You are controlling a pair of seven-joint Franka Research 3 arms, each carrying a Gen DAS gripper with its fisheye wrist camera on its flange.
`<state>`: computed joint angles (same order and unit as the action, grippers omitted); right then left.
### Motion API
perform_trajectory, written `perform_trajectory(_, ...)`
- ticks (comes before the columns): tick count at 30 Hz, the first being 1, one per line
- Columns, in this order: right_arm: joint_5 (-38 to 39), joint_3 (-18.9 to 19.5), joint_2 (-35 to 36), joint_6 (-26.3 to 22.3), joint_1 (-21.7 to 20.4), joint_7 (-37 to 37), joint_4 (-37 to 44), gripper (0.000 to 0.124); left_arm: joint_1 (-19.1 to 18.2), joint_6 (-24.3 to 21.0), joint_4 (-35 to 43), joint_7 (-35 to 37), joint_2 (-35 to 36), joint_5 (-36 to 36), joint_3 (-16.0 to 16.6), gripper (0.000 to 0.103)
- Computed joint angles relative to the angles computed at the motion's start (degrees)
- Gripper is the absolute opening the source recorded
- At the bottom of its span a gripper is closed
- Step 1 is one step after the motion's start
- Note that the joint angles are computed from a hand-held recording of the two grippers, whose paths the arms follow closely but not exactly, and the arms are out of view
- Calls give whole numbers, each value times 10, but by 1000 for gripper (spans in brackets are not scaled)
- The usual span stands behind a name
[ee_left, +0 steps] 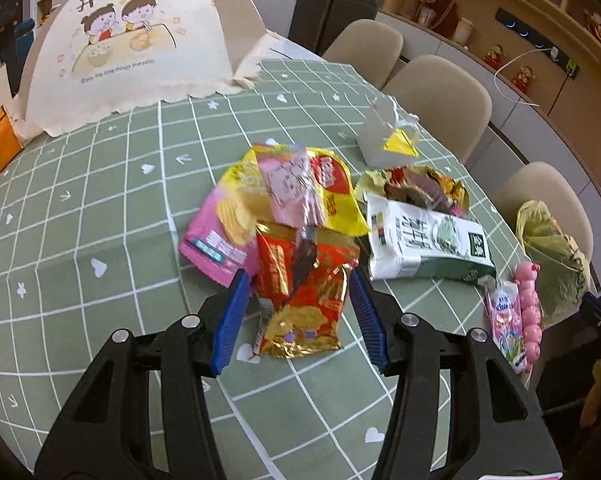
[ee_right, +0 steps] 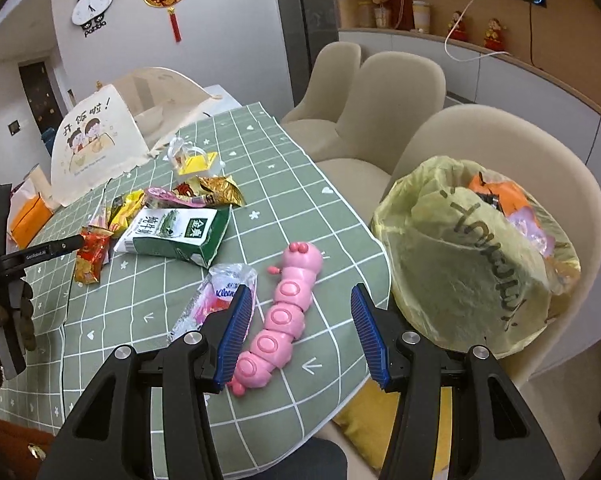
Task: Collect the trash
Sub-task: 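Grasp the pink Kleenex tissue pack with the right tool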
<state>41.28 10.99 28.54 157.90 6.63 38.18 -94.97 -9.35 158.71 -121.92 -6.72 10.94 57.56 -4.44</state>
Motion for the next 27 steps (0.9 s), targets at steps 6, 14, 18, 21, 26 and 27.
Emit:
perform_trajectory(6, 53, 41, 1, -72, -27, -111, -1, 49, -4, 14, -5, -4, -4, 0, -3, 49)
perform_trajectory(14, -36, -4, 81, -109, 46, -74, 76, 48, -8, 20, -9, -12, -14, 6, -5, 49)
perform_trajectory(18, -45, 10, 88, -138, 40, -69, 77, 47, -8, 20, -12, -22, -22, 17, -9, 49)
perform_trajectory(21, -39, 24, 81, -179, 31, -95, 70, 47, -6, 23, -13, -27, -21, 17, -10, 49)
perform_trajectory(26, 6, 26, 35, -114, 31, -138, 4, 47, -6, 26, -11, -16, -18, 8, -11, 49)
perform_trajectory(27, 12, 21, 33, -101, 34, -128, 2, 47, -6, 27, -11, -17, -18, 10, -10, 49)
